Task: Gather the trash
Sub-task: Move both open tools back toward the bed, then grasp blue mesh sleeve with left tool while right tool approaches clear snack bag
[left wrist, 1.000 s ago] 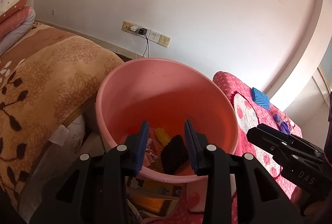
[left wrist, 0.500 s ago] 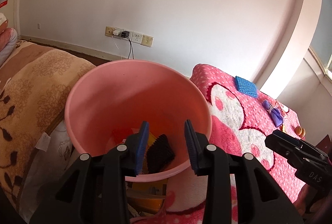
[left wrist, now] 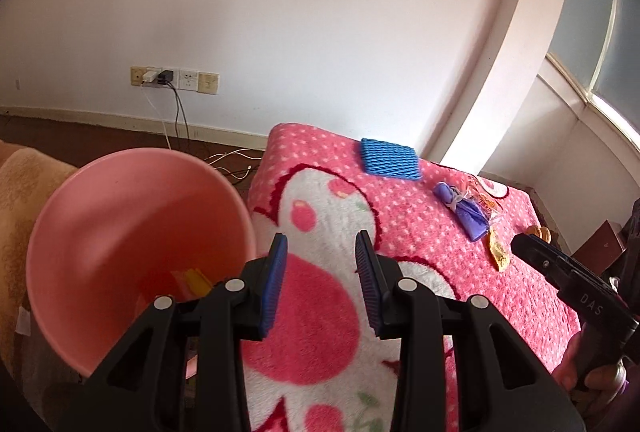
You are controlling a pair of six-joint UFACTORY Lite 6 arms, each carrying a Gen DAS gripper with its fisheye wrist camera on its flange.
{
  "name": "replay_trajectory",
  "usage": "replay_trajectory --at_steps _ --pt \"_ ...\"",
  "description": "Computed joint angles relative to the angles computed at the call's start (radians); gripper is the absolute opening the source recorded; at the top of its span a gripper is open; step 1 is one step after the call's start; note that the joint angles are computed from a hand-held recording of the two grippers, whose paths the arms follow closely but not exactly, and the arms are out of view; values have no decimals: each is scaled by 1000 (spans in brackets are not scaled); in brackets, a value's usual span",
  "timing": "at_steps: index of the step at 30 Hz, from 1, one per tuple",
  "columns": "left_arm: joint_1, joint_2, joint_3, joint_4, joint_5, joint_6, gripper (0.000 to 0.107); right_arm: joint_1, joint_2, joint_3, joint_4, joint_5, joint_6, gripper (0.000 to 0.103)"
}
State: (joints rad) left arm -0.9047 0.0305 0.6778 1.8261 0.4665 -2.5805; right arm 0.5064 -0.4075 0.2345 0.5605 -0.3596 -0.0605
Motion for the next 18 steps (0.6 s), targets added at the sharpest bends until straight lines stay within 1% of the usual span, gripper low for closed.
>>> replay_trajectory --at_steps 2,4,8,11,14,16,18 --pt "9 83 95 18 -23 28 35 -111 -5 -1 -156 16 114 48" --pt "19 184 213 -1 -37 93 35 -225 16 11 -349 11 268 49" --pt "65 393 465 -61 -96 219 35 -398 128 86 -626 -12 479 50" --pt "94 559 675 -196 -118 381 35 -498 238 158 -804 -39 609 51" --pt "125 704 868 -375 -134 574 35 -570 354 232 -916 -72 695 53" --pt "143 795 993 -529 -127 737 35 -618 426 282 -1020 -94 785 53" --pt "158 883 1112 -660 -106 880 35 -649 490 331 -1082 -112 853 54"
